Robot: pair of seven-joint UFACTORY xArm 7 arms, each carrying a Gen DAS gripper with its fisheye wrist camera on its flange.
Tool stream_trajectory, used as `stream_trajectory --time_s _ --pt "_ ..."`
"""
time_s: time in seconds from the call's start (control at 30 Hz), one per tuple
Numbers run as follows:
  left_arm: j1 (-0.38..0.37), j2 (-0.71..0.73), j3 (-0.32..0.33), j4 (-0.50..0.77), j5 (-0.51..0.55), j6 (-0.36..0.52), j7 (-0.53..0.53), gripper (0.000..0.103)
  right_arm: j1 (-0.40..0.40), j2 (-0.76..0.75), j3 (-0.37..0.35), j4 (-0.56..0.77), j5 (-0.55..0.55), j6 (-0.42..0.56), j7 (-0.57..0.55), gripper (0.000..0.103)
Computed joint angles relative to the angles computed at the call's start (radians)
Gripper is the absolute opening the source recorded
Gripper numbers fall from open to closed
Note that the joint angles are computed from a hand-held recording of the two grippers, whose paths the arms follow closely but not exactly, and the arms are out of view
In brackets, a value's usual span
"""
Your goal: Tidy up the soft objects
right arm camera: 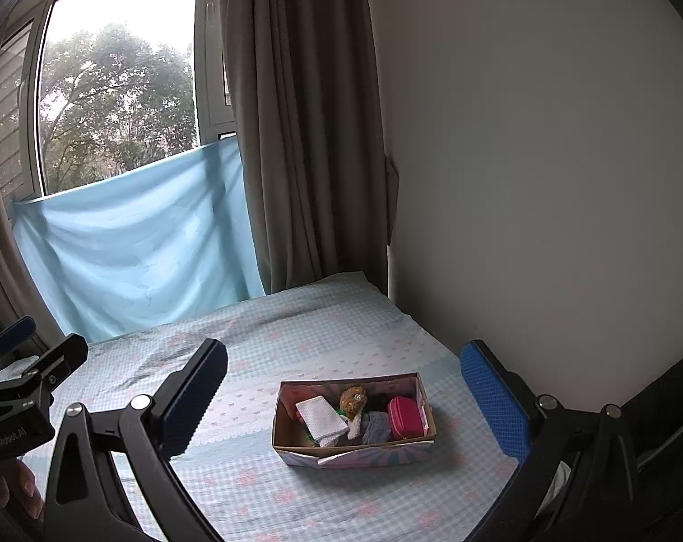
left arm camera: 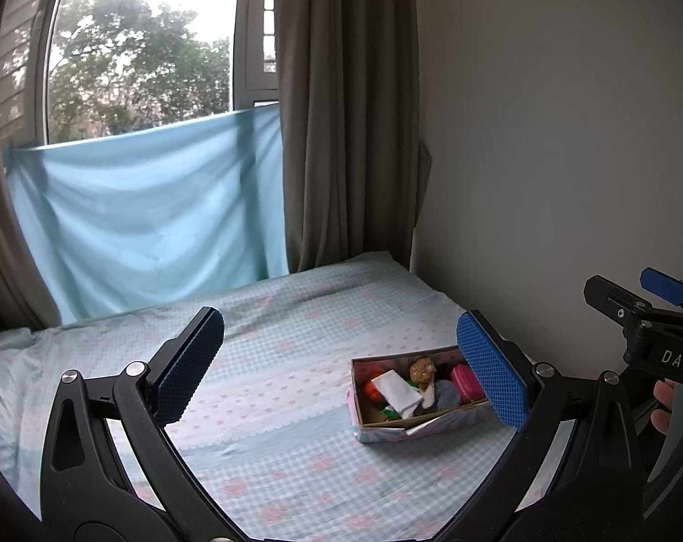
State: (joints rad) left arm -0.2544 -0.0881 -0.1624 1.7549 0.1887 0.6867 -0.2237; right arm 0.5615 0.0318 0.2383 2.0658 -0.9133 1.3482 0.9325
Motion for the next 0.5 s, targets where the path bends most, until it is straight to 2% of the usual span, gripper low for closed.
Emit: stream_trajectory --time_s 0.2,0.5 --pt "0.004 -0.005 0.006 -0.014 -0.021 -0.011 0.000 0.103 -0.003 -0.002 0.000 -0.005 0.001 -0.005 0.002 0.103" --pt "0.008 -0.004 0.002 -0.018 0.004 -0.019 -0.010 0.103 -0.003 0.009 -0.005 0.005 0.006 -0.011 -0.006 0.103"
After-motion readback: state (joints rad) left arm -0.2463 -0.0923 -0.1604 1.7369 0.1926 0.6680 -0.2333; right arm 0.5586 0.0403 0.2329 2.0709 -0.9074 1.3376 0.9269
